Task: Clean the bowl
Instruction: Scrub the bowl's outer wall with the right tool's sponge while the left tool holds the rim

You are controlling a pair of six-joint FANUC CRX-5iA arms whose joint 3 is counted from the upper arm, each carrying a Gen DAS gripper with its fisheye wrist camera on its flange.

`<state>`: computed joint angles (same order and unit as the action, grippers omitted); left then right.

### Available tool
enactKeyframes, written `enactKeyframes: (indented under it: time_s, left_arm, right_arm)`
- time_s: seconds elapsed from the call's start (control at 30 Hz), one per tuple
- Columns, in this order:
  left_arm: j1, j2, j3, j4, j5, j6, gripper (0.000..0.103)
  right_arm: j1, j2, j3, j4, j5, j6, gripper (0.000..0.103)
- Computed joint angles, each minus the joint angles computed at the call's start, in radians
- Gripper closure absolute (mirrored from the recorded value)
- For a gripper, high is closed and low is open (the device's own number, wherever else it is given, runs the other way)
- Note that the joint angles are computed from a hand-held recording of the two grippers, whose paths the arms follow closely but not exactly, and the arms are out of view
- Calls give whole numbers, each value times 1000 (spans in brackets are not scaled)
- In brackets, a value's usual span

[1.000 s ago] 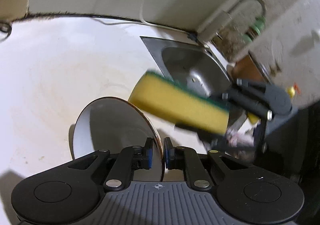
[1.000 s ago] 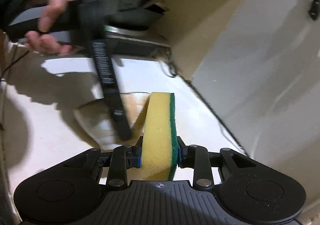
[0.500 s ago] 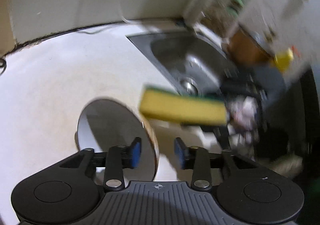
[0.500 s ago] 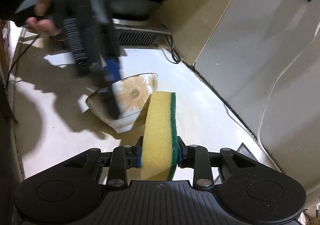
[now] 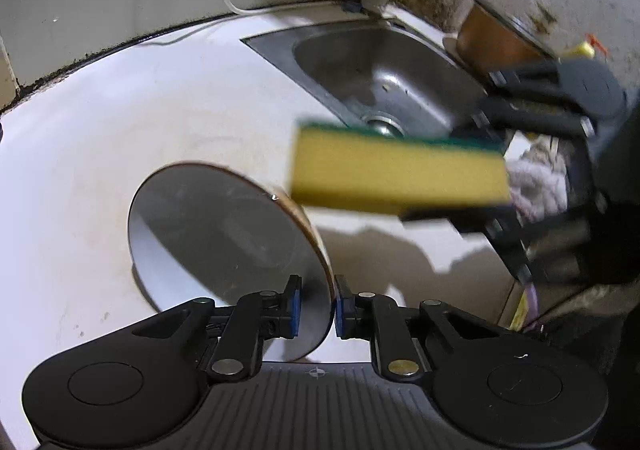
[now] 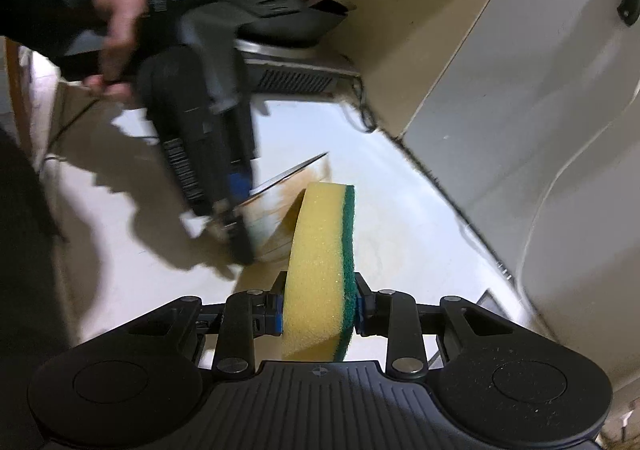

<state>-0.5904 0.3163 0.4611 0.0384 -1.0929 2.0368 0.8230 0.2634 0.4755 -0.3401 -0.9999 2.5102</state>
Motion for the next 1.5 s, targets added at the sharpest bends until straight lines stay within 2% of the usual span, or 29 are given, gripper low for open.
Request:
enactKeyframes:
  time_s: [0.1,0.3,0.47,0.57,0.7,0.8,0.87,0.93,0.97,1.03,1.07,1.17,1.2,1.27,1.37,1.4,1.43,1.5]
  left_arm:
    - [16,-15,-33,30,44,13,85]
    - [37,-28,-74,74,105,47,85]
    - [77,-70,-181,171,219,87,84]
    - [90,-83,-214,193,257,119,84]
    - [97,-78,-225,220,275,148,82]
    - [113,-100,-285,267,350,221,83]
    - [122,-117,-322,289,394,270,84]
    - [125,-137,-358,303,439,318,85]
    - [124,-140,-355,293,434,321,84]
    - [109,-125,-279,199,339,329,81]
    - [99,-114,-241,159,286,311,74]
    - [61,-79,-149,88,159,178,67]
    - [40,-60,-105,38,111,143,63]
    - [-4,-21,-18,-58,17,68,61]
    - [-37,23,59,-141,-76,30,64]
    - [-42,36,80,-156,-102,26,73]
    - [-47,48,100,-170,-126,21,79]
    - [-43,51,107,-165,-131,21,81]
  right_arm:
    - [4,-2,-9,9,-5,-24,73]
    - [45,-1,-75,108,219,-202,73]
    - [47,-16,-93,88,184,-177,73]
    - [21,-27,-94,38,127,-200,73]
    - [27,-50,-136,69,159,-253,73]
    - [35,-55,-144,119,202,-345,73]
    - [54,-56,-166,195,258,-416,73]
    - [59,-48,-151,196,256,-419,73]
    - [59,-48,-148,189,253,-418,73]
    - [63,-43,-139,174,252,-409,73]
    - [65,-38,-133,167,252,-403,73]
    - [81,-23,-122,184,267,-390,73]
    - [83,-16,-111,185,261,-380,73]
    - [86,-4,-91,187,249,-360,73]
    - [91,7,-75,193,239,-341,73]
    - [92,9,-73,191,239,-331,73]
    - [90,10,-72,182,238,-309,73]
    - [90,5,-76,173,229,-263,73]
